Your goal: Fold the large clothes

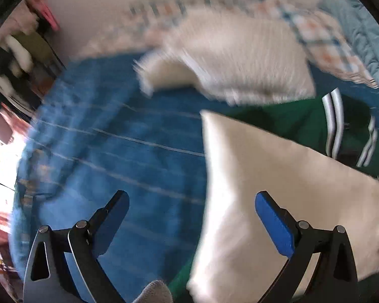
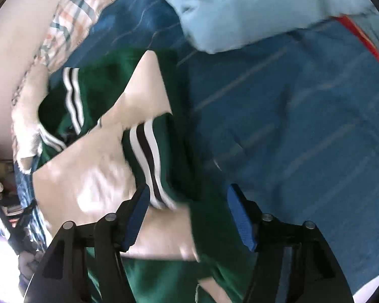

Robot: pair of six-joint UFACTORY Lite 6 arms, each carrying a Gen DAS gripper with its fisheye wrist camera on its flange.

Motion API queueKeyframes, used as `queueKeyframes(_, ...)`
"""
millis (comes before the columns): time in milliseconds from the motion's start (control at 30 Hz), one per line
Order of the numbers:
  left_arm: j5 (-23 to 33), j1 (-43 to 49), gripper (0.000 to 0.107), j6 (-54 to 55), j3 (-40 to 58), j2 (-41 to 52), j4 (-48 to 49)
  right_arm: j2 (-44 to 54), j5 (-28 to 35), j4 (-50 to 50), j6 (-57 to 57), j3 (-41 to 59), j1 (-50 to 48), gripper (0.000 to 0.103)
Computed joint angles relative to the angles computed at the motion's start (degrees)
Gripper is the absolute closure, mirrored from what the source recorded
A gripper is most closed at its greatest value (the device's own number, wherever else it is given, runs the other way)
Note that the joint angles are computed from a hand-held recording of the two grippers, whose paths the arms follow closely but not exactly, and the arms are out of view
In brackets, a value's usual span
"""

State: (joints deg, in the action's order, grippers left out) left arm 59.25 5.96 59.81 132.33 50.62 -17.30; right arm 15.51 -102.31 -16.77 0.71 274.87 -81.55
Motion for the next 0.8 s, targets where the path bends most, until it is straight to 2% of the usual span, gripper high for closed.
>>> queueKeyframes(100, -7.45, 7.29, 0.004, 11.83, -13.11, -10.28, -2.56, -7.92, 3.45, 2.62, 0.4, -6.64, 1.49, 0.037)
queueKeyframes(233, -16.59, 10.81, 0.004, 17.93, -29.21, -14.95, 4.11, -16.44, 11.62, 5.38, 1.42, -9.91, 2.47, 0.037)
queueKeyframes(300, -24.89, 10.35, 0.004, 20.39, -39.2, -17.47, 5.73, -17.87, 14.17, 5.49, 1.25, -9.34, 2.08, 0.037)
queueKeyframes(367, -36.15, 8.54, 0.004, 22.52, -47.88, -18.95, 5.94, -17.71, 17.24, 5.04, -0.65, -6.33, 0.51, 0.037)
queueKeyframes(433, -46.12, 6.06, 0.004, 17.8, -52.38, -18.55, 10.4, -16.0, 19.8, 5.33, -4.15, -2.6, -1.23, 0.038)
queueKeyframes(467, -49.15, 5.06, 0.004, 11.84, -52.75, -17.21, 15.79, -15.52, 20.94, 6.37, -6.49, -1.14, -3.08, 0.038)
queueKeyframes(500, -49.77, 4.66, 0.004, 5.94, -51.84, -15.98, 20.87, -15.06, 21.94, 7.23, -8.53, 0.09, -4.61, 0.042)
queueKeyframes(533, -49.04, 4.7, 0.004, 2.38, -50.0, -14.27, 23.55, -14.63, 22.02, 6.55, -9.02, 0.72, -4.47, 0.052)
queueKeyframes(567, -47.86, 4.9, 0.004, 1.22, -48.6, -13.63, 24.02, -14.32, 19.95, 6.99, -8.23, 0.27, -4.29, 0.055)
queueKeyframes(600, -46.96, 5.12, 0.004, 2.45, -47.62, -13.32, 22.49, -14.86, 17.9, 8.14, -7.88, -0.91, -4.28, 0.056)
queueKeyframes(633, -47.04, 5.61, 0.004, 5.46, -47.2, -13.16, 19.84, -14.48, 15.94, 8.85, -6.62, -1.31, -3.0, 0.063)
queueKeyframes(700, -46.93, 6.11, 0.004, 6.18, -47.01, -13.25, 19.4, -14.08, 12.57, 12.13, 2.8, -1.65, 0.99, 0.067)
queueKeyframes(733, -46.05, 6.22, 0.004, 5.28, -46.27, -12.89, 20.09, -13.79, 13.77, 13.28, 8.8, -0.39, 3.75, 0.067)
queueKeyframes(800, -45.09, 6.07, 0.004, 4.91, -45.43, -12.33, 20.39, -13.59, 19.96, 10.56, 20.79, 3.42, 10.53, 0.067)
